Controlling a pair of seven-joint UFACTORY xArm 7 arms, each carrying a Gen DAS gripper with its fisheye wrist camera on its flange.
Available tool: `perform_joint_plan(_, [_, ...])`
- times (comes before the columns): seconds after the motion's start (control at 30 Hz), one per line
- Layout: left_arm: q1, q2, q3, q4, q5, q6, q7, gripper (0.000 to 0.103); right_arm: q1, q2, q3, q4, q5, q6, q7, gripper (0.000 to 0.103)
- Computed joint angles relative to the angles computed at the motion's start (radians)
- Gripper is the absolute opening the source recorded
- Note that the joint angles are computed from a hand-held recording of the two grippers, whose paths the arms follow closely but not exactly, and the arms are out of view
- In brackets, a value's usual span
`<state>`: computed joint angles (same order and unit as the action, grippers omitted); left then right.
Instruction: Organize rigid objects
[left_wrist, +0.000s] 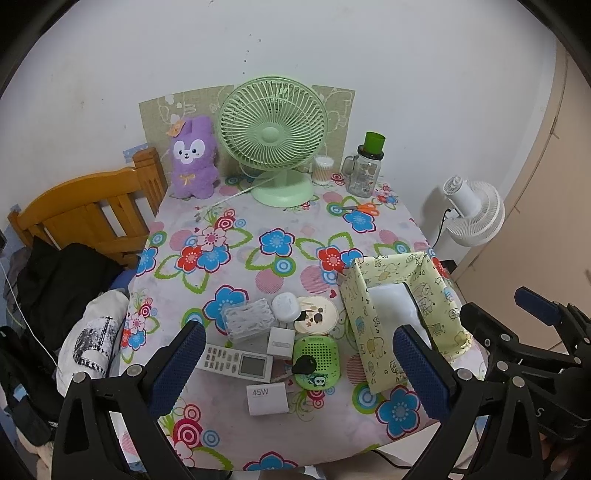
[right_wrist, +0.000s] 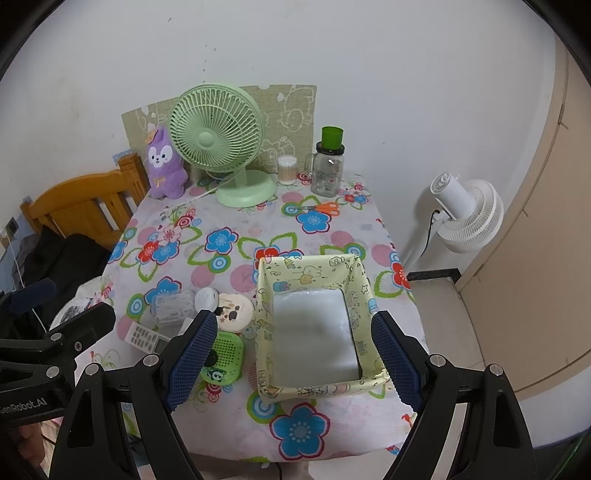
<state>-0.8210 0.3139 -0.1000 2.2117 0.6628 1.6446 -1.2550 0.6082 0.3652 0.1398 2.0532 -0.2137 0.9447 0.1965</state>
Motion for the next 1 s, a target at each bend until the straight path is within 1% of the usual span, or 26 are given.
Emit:
perform_joint_plan(0.33, [-0.009, 0.035, 0.015, 0.055, -0.009, -0.002, 0.04, 0.102, -0.003, 0.006, 0.0, 0.004, 0.006, 0.001, -0.016, 0.088])
perform_joint_plan(0.6, [-0.013, 0.039, 0.025, 0.057, -0.02, -0.002, 0.044, 0.102, -0.005, 0.015, -0.001, 0.014, 0.014, 0.007, -0.022, 0.088])
perform_joint_plan(0.77, [0.008, 0.006, 0.016, -0.007, -0.037, -0.031, 0.025, 0.102, -0.002, 0.034, 0.0, 0.034, 0.023, 0.024, -0.028, 0.088])
perform_joint_plan(1.0, [0.062, -0.055, -0.018, -0.13, -0.062, -0.079, -0.006, 0.102, 0.02, 0.088, -0.007, 0.101, 0.028, 0.064, -0.034, 0.088])
